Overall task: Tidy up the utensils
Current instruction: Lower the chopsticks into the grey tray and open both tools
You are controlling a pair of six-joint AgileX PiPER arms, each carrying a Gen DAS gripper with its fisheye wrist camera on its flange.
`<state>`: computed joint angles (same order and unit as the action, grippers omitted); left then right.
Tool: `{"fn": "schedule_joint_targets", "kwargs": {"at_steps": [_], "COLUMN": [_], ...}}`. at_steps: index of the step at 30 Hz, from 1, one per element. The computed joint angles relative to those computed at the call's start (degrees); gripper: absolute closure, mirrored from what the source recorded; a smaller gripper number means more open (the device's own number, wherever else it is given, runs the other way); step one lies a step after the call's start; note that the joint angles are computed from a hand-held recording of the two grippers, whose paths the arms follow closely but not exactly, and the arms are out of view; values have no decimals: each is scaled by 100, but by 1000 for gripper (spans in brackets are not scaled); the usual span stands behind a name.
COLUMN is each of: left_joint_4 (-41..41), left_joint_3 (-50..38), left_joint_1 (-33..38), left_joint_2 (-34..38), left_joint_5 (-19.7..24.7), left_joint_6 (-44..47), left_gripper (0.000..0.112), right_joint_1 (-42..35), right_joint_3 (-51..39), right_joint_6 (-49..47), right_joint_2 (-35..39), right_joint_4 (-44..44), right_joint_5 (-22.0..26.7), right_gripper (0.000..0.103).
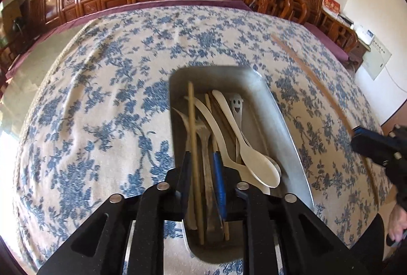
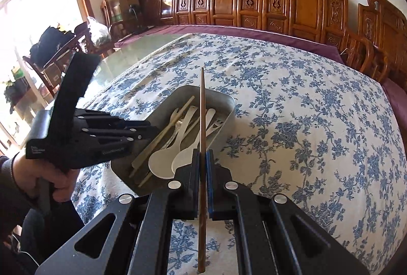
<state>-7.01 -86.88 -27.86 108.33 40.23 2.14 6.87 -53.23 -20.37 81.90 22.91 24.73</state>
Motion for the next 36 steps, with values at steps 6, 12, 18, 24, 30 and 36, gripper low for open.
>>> {"fn": "schedule_joint_targets", "kwargs": {"at_steps": [6, 12, 18, 24, 30, 36], "left_joint_4": [12, -16, 6, -24, -84, -58], "left_joint_3": [95, 243, 357, 579, 719, 814], "left_joint_1": [232, 482, 636, 717, 720, 686], "left_joint_2": [-418, -769, -917, -1014, -1038, -1086], "left_joint_5": [70, 99, 100, 8, -37, -97], "left_joint_6": [196, 371, 433, 518, 581, 570], "left_gripper": [95, 92, 91, 89, 89, 89], "right_joint_1": [339, 667, 759, 709, 860, 846], "right_joint_3": [-263, -526, -797, -913, -971, -1104], "right_joint_6": [700, 1498, 1840, 1525, 2311, 2363], "right_joint_2": [321, 715, 1179, 1586, 1838, 1972], "right_joint_4": [-396, -931, -1025, -320, -931, -739], "right_joint_5": [-138, -299, -388, -458, -582, -629], "right_gripper": [97, 97, 97, 97, 97, 97]}}
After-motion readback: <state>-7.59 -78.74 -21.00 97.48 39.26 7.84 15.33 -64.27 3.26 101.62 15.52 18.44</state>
